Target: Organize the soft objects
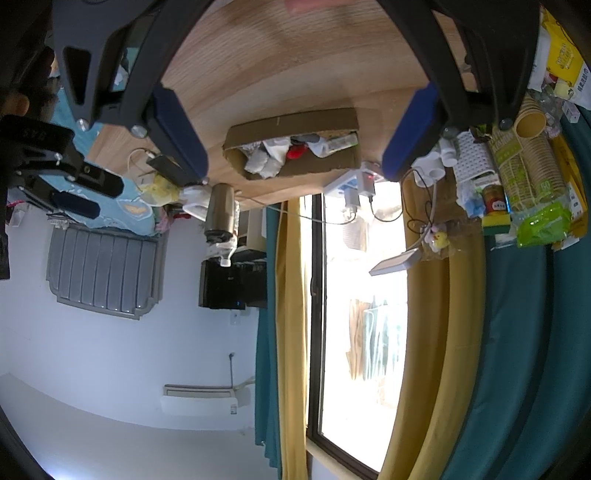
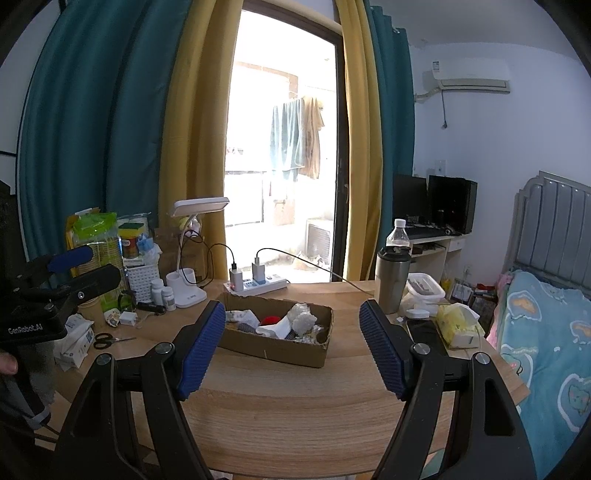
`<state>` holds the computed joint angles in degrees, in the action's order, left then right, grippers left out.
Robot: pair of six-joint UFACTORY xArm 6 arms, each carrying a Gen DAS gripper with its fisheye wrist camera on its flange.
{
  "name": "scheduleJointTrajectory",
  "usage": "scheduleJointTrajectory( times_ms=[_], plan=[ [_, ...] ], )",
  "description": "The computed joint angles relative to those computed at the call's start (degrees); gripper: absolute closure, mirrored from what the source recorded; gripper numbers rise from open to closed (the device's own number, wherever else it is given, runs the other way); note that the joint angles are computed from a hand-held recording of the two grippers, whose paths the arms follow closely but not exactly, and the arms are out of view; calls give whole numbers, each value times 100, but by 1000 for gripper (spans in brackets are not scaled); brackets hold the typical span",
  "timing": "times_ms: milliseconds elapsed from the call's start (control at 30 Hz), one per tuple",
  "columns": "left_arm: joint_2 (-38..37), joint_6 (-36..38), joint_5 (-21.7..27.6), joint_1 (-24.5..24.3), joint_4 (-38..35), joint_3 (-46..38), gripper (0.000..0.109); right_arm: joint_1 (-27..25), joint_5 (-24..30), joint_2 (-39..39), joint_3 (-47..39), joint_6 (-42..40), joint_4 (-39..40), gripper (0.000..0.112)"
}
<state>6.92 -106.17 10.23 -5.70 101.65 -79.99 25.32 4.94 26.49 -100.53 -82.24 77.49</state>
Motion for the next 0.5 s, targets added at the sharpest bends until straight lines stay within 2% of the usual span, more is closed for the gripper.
scheduleJointTrajectory(
  times_ms=[500],
  plan=[
    [-2, -44, 21, -30, 46, -13, 12, 8, -16, -11, 40, 126, -128, 34]
  ],
)
